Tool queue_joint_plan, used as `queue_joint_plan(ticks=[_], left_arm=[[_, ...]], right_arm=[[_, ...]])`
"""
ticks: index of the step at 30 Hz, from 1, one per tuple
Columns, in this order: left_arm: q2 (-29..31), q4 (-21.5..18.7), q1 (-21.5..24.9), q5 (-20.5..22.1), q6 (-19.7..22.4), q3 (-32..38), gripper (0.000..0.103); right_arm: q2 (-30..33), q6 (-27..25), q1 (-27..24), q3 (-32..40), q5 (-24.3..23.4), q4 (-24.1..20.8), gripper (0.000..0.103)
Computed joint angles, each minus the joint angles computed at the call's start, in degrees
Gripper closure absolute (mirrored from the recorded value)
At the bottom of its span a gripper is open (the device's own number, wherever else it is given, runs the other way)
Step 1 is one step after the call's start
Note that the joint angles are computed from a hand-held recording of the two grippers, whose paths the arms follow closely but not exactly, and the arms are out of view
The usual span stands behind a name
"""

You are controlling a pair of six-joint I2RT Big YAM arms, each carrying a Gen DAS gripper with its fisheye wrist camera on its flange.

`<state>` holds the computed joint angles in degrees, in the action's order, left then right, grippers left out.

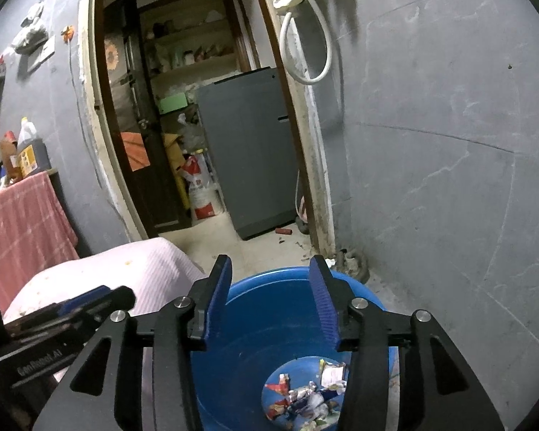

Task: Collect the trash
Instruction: 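Open both grippers to drop the scrap and onion into the basin, then move both open tools back over the now-empty cushion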

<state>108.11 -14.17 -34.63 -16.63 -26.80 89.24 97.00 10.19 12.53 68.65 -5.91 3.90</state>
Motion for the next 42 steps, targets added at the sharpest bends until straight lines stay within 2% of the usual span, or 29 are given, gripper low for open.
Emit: queue_joint_plan(ticks=[1, 7, 9, 15, 20, 25, 32, 42], left_arm=[[-0.22, 0.01, 0.06, -0.47, -0.16, -0.17, 0.053], [-2.13, 0.81, 0.26, -3.78, -0.13, -2.22, 0.035], [-2.84, 1.57, 0.23, -5.29, -0.01, -3.1, 0.024], [-5.53, 5.88, -0.01, -11.93, 1.24, -6.88, 0.008], [-7.39, 8.55, -0.04, -14.83, 2.07, -9.62, 0.005], [-8.72, 9.92, -0.15, -16.35, 1.89, -11.67, 0.003], [-10.25, 11.54, -1.07, -18.89, 3.75, -13.66, 0.003], [-14.86, 14.76, -2.65, -22.06, 4.81, -19.59, 0.003]], right_arm=[[-0.11, 0.22, -0.09, -0.16, -0.01, 0.33, 0.05], [-0.58, 0.81, -0.03, -0.75, 0.23, 2.03, 0.043], [-0.76, 1.03, 0.05, -1.04, 0.46, 2.71, 0.027], [-1.45, 1.29, 0.28, -2.29, 0.74, 5.6, 0.014], [-2.17, 1.03, 0.6, -3.72, 1.36, 9.18, 0.0], [-3.21, 0.63, 0.96, -5.02, 1.79, 11.91, 0.0], [-4.6, -0.92, 1.91, -6.99, 2.49, 14.82, 0.0], [-7.44, -3.44, 3.65, -10.76, 3.55, 18.9, 0.0]])
